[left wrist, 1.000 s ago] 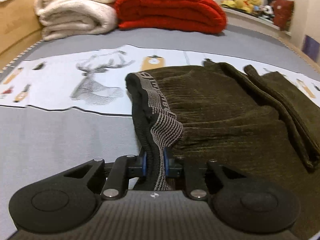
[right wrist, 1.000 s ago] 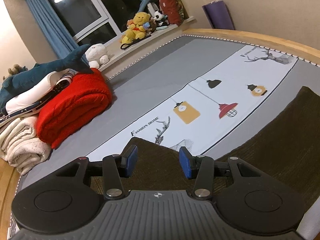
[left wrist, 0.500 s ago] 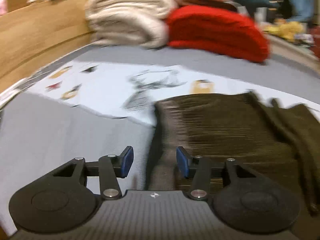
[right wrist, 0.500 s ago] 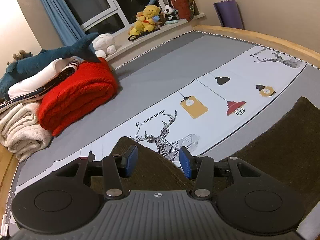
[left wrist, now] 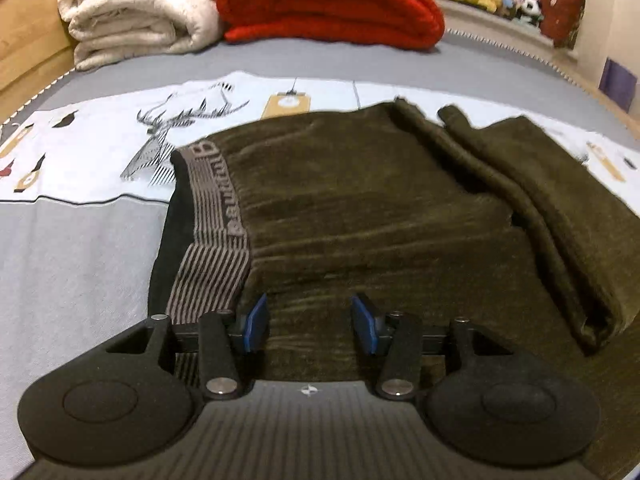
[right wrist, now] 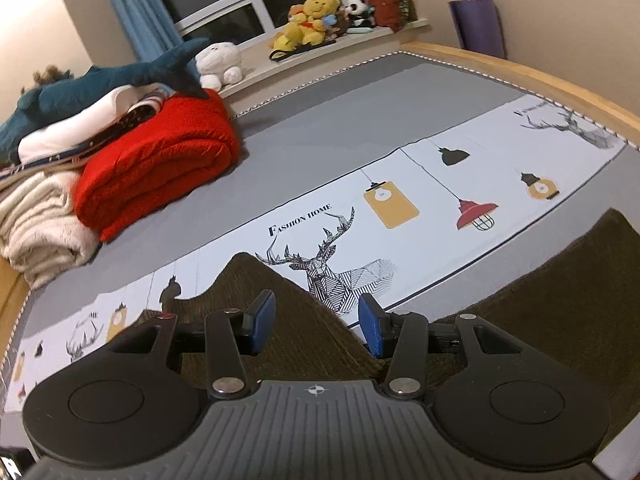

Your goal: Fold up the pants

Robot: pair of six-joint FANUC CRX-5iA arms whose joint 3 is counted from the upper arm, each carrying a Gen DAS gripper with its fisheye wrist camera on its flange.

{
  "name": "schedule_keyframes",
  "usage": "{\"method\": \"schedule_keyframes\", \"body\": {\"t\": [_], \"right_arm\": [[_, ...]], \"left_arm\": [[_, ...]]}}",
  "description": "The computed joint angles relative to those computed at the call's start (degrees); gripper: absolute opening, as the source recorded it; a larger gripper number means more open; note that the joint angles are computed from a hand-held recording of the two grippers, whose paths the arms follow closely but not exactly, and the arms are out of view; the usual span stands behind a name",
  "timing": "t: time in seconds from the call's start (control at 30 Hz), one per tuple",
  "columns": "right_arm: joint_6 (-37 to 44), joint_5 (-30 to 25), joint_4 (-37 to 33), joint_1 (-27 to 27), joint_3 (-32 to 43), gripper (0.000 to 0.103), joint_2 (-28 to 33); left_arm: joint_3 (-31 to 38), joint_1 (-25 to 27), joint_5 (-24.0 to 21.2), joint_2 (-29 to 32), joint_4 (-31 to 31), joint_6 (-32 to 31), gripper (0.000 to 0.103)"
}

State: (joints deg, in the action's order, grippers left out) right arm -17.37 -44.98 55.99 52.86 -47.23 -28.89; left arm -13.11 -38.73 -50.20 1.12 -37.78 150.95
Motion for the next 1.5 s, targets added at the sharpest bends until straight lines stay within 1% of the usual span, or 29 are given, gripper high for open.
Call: {"method": "schedule_keyframes", "body": {"t": [0.1,0.17,0.23,0.27,0.4,0.5,0.57,0.6,0.63,0.67,0.7,0.77,0.83,0.9,0.97,1.03,1.07,1.1,1.17,1.23,1.3,1.33,1.43,1.5], "right_arm": [[0.7,0.3,1.0,-0.5,0.0,0.048,0.6],[-1.2,-0.5,3.9,-0.9,-0.4,0.048,1.4],[-3.1,-0.1,7.4,-2.1,-1.1,0.048,2.4],[-2.8,-0.2,8.0,-2.4,-1.0,0.048,3.1],[0.3,1.3,7.6,-4.0,0.2,0.048,5.9],[2.8,2.1,6.1,-5.1,1.6,0.048,8.1],[3.9,4.0,4.1,-6.4,2.4,0.047,9.1],[4.5,4.9,3.2,-7.0,2.8,0.045,9.5],[5.6,6.1,2.0,-7.7,3.3,0.037,10.1],[7.1,7.4,0.5,-8.3,3.8,0.023,10.8],[8.7,8.6,-0.7,-8.9,4.4,0.015,11.5],[11.6,10.6,-1.5,-9.9,5.3,0.012,13.4],[13.9,13.1,-2.5,-11.3,6.4,0.012,15.3],[16.8,15.7,-5.6,-12.6,7.7,0.013,17.1],[20.7,17.8,-10.5,-13.8,9.8,0.014,19.7],[24.5,18.6,-15.1,-14.6,12.1,0.025,22.6],[26.0,18.8,-16.5,-14.9,13.0,0.034,23.9],[27.8,19.0,-17.9,-15.3,14.0,0.039,25.2],[31.8,19.3,-20.4,-15.8,15.9,0.039,27.9],[35.1,19.5,-22.4,-16.4,17.4,0.042,30.0],[39.6,19.6,-26.7,-17.0,19.5,0.049,32.1],[43.1,20.1,-29.9,-17.4,20.6,0.049,32.9],[48.6,22.0,-34.0,-18.3,22.3,0.049,34.8],[55.8,22.9,-41.2,-18.9,24.8,0.049,35.7]], "left_arm": [[-0.4,0.3,1.4,-0.3,0.7,-0.7,0.052],[-0.6,0.8,2.7,-0.1,0.9,-1.1,0.052],[-0.5,0.7,3.3,0.1,1.6,-2.1,0.053],[-0.2,0.7,3.2,0.6,2.1,-3.2,0.053],[1.0,0.2,1.3,2.5,2.6,-6.8,0.054],[0.9,0.3,1.5,2.7,2.9,-7.6,0.054],[0.5,0.8,2.2,2.5,3.5,-7.9,0.055],[0.4,1.0,2.5,2.5,3.7,-8.1,0.056],[0.3,1.0,2.5,2.5,3.6,-8.2,0.057],[0.5,0.8,2.4,2.6,3.4,-8.2,0.057],[0.7,0.5,2.2,2.8,3.0,-8.2,0.058],[0.8,0.3,2.0,3.0,2.6,-8.2,0.058],[0.8,0.2,2.1,3.1,2.6,-8.1,0.059],[0.6,0.4,2.4,2.9,2.8,-8.0,0.059],[0.4,0.5,2.6,2.8,2.9,-8.0,0.059],[0.3,0.5,2.8,2.8,2.7,-7.9,0.060],[0.4,0.4,2.8,2.8,2.5,-7.8,0.060],[0.4,0.3,2.8,2.8,2.3,-7.6,0.060],[0.3,0.2,3.1,2.9,2.1,-7.5,0.061],[0.1,0.1,3.4,2.8,1.8,-7.3,0.062],[0.0,0.1,3.6,2.8,1.6,-7.2,0.063],[0.0,0.1,3.6,2.8,1.5,-7.1,0.063],[0.1,0.0,3.9,3.1,1.0,-6.7,0.065],[0.3,-0.1,3.9,3.3,0.6,-6.4,0.067]]}}
